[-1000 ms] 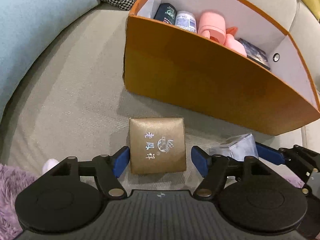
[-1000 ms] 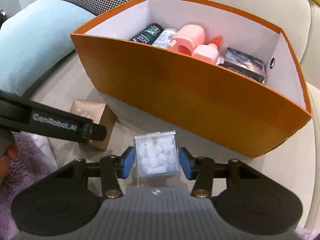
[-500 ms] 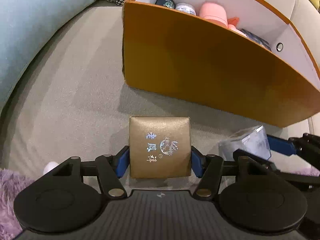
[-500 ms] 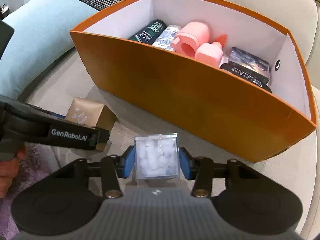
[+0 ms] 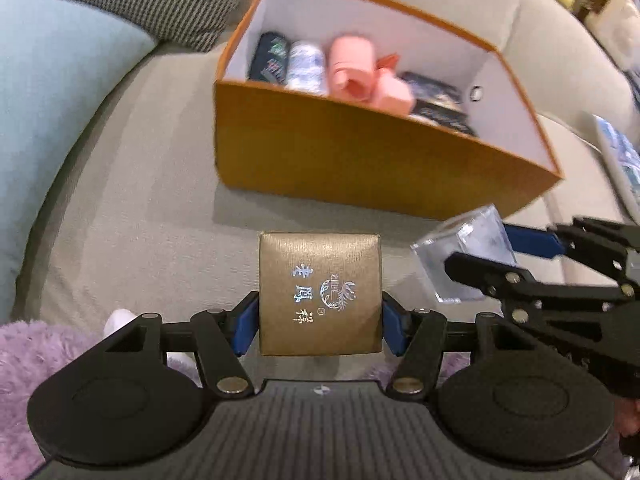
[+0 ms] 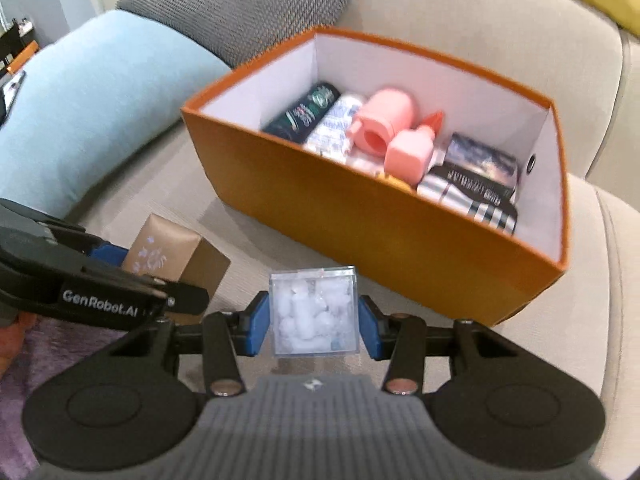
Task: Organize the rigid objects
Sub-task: 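Lift the gold box and clear cube with both tools over the orange box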
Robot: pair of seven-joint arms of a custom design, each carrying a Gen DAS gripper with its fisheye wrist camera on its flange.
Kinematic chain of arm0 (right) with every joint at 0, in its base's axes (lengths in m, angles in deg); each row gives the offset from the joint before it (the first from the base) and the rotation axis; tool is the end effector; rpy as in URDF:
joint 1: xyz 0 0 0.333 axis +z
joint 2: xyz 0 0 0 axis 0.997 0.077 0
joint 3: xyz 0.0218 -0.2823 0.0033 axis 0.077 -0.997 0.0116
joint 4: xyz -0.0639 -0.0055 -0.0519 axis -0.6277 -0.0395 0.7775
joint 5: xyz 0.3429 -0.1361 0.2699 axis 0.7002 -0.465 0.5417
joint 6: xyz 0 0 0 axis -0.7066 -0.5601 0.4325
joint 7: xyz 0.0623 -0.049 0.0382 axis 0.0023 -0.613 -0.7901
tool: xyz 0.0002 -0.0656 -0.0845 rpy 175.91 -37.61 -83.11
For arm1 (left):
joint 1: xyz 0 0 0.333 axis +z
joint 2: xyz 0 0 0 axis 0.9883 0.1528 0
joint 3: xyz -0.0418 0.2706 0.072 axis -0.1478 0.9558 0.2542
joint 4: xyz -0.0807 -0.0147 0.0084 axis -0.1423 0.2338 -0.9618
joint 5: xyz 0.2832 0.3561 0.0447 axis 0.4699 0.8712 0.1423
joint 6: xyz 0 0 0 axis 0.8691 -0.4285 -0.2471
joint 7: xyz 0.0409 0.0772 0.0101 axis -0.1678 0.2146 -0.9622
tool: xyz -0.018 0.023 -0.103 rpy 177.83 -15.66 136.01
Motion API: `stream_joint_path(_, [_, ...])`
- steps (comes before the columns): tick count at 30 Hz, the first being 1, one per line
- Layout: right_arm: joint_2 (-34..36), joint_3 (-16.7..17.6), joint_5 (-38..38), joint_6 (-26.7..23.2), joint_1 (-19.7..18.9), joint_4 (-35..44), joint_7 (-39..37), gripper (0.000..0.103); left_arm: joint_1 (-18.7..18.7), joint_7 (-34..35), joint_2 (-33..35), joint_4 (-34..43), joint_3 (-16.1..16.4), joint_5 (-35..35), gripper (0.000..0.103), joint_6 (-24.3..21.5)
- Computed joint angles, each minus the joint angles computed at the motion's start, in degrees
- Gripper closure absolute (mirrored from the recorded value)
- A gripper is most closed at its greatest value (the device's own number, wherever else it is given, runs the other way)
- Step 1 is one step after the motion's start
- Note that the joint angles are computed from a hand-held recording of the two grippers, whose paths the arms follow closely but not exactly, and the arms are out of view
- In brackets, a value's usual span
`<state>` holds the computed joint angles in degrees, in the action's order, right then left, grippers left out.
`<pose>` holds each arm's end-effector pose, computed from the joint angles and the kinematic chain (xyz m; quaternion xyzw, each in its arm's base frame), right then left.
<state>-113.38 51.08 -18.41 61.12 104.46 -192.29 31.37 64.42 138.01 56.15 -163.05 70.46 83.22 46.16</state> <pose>0.5142 0.1744 0.5085 -0.8090 0.4998 -0.1092 0.2894 0.4867 -0.2941 0.5152 -0.6712 0.7033 -0.2252 0.0644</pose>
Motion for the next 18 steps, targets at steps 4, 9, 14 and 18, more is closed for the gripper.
stream_joint_path(4, [-2.0, -0.6, 0.4, -0.4, 0.3, 0.2, -1.6, 0.055, -0.6, 2.7, -0.9, 1.6, 0.3, -0.4, 0.033, -1.4])
stream_joint_path(9, [-3.5, -0.7, 0.5, 0.4, 0.1, 1.3, -2.1, 0.055, -0.1, 4.0, -0.7, 4.6, -0.1, 1.4, 0.033, -1.0])
stream_joint_path(14, [-2.4, -2.0, 2.6, 0.6, 0.7, 4.5, -3.7, 0.055, 0.5, 5.7, 0.9, 8.0, 0.3, 1.9, 0.033, 0.4])
stream_joint_path(18, [1.2, -2.8, 5.1, -1.0, 0.6, 9.4, -4.3, 0.055, 1.3, 8.2, 4.4, 12.8, 0.8, 2.2, 0.033, 0.3])
